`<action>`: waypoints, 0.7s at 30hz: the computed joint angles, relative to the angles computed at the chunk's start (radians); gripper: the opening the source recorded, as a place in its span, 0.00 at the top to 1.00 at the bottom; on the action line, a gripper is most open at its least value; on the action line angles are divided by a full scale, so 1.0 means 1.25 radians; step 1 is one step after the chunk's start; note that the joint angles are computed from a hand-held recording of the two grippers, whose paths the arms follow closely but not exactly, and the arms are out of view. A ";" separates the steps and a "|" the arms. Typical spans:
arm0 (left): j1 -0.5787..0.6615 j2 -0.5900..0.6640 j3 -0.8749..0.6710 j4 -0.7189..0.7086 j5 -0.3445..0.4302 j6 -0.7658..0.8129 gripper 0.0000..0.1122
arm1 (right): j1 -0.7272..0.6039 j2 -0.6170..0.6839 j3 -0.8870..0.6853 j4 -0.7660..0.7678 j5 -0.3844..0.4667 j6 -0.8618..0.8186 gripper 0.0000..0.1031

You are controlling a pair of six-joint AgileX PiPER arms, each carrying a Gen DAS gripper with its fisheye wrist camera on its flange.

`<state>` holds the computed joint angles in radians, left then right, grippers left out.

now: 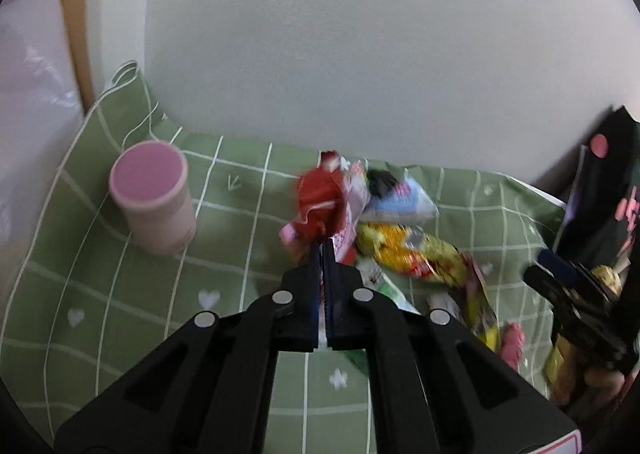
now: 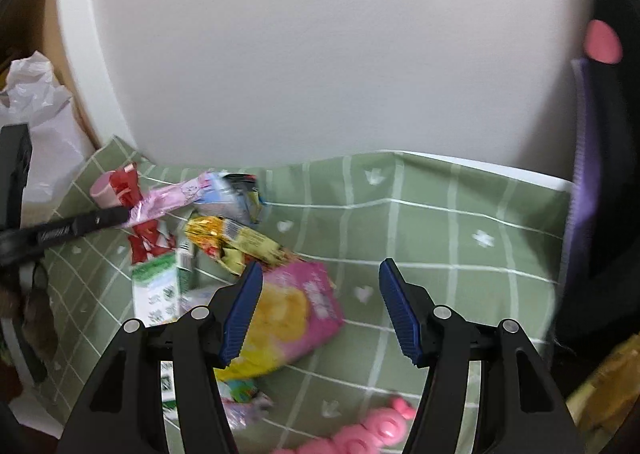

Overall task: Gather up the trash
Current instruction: 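Grasp the pink candy wrapper with left gripper while right grasps the blue-white wrapper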

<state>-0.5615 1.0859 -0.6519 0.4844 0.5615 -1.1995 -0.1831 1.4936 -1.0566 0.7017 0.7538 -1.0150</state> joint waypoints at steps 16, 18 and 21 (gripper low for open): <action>-0.119 -0.152 0.072 0.125 0.169 -0.174 0.67 | 0.282 0.278 -0.281 -0.150 0.030 0.079 0.74; -0.112 -0.175 0.087 0.127 0.160 -0.171 0.64 | 0.282 0.284 -0.281 -0.151 0.065 0.072 0.87; -0.060 -0.164 0.093 0.079 0.084 -0.101 0.60 | 0.248 0.218 -0.206 -0.085 0.067 0.021 0.94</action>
